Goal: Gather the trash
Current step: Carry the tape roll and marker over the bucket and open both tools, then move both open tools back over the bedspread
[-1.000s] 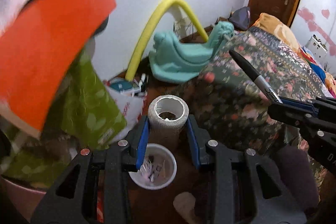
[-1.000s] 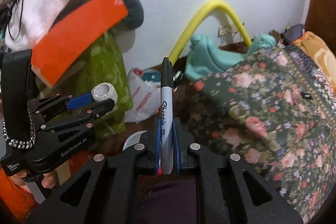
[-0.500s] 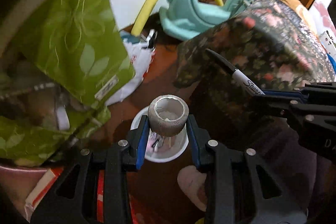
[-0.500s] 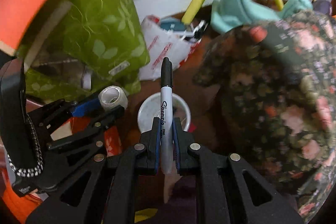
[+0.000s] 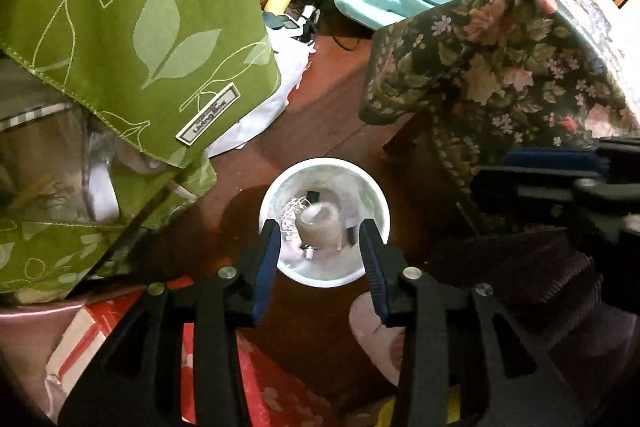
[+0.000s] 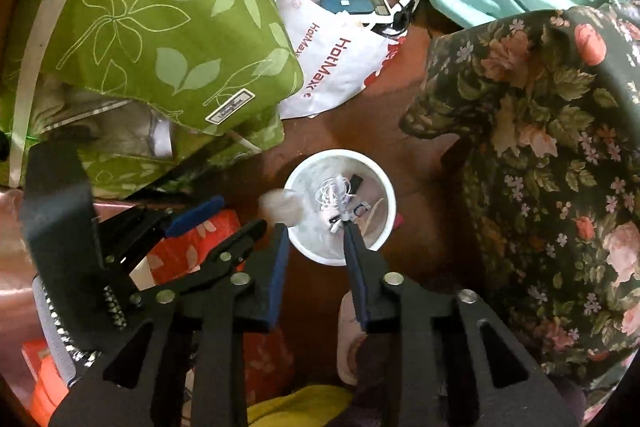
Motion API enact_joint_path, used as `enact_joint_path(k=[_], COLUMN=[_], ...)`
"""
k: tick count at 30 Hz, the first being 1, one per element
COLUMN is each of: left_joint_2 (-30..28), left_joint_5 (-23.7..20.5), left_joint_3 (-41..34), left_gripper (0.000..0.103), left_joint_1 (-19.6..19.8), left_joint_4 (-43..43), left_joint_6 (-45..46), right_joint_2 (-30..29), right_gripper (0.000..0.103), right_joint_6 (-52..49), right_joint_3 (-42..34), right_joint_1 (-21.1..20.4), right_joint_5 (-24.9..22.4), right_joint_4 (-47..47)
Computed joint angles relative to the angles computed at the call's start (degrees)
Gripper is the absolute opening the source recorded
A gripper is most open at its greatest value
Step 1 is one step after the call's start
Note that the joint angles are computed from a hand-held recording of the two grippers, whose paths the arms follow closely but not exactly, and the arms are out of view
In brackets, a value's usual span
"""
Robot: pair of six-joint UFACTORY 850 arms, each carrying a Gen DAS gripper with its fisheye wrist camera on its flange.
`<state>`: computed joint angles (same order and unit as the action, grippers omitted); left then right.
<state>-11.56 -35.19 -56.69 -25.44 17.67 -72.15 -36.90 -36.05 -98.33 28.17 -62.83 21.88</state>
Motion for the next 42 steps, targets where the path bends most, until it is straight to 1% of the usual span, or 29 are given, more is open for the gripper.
enact_joint_path(k=[4,11,15,20,25,29,31,37,38,39,40,41,42], left_joint_2=[0.1,0.8,0.6,-1.3,-4.5,-8.6,-11.3,-21.5,-23.4,-25.6,-27.9,-29.9,-32.2], left_joint_5=[-0.4,-3.0,-5.3,-8.3,-10.9,-11.9,-12.6,-14.8,-15.4,-16.0,-16.8,-17.5,-18.7], left_joint_3=[-0.5,-3.5,-6.8,-12.7,-20.8,-29.1,-34.3,-52.0,-55.1,-58.6,-62.3,-65.4,-69.2], left_gripper=[0.040,0.040,0.040,0.040,0.040,0.040,0.040,0.040,0.040,0.041,0.044,0.047,0.060], left_joint_1=[-0.4,-2.2,-3.6,-5.3,-6.7,-7.3,-7.6,-8.6,-8.6,-8.6,-8.6,-8.6,-8.6], left_joint_4=[0.1,5.0,8.0,11.8,14.6,15.2,15.7,15.1,14.8,14.2,13.9,13.9,13.9], left_joint_6=[0.6,-3.0,-4.2,-4.2,-2.9,-0.6,0.8,7.1,8.5,10.3,12.0,13.2,14.2], right_joint_2=[1.6,6.0,9.1,12.0,13.0,12.8,12.1,7.2,6.7,5.4,4.2,2.4,1.4], right_gripper=[0.027,0.027,0.027,0.027,0.027,0.027,0.027,0.028,0.033,0.043,0.049,0.062,0.067], right_joint_6=[-1.7,-5.3,-8.0,-11.0,-12.7,-12.9,-13.1,-11.2,-10.9,-10.0,-9.0,-7.8,-7.2], right_joint_3=[1.0,3.0,4.5,5.1,3.9,1.7,-0.4,-9.0,-10.0,-11.8,-13.6,-16.1,-17.6], right_joint_1=[-0.4,-3.0,-4.9,-8.3,-12.4,-16.1,-18.2,-23.9,-24.6,-25.5,-26.2,-26.9,-27.5], right_joint_5=[1.2,4.2,7.0,9.9,11.5,14.3,15.2,14.9,15.0,15.4,15.6,15.4,15.4], right_joint_4=[-0.1,2.8,4.8,8.0,11.8,12.7,13.0,13.6,13.5,13.2,12.9,12.6,12.7])
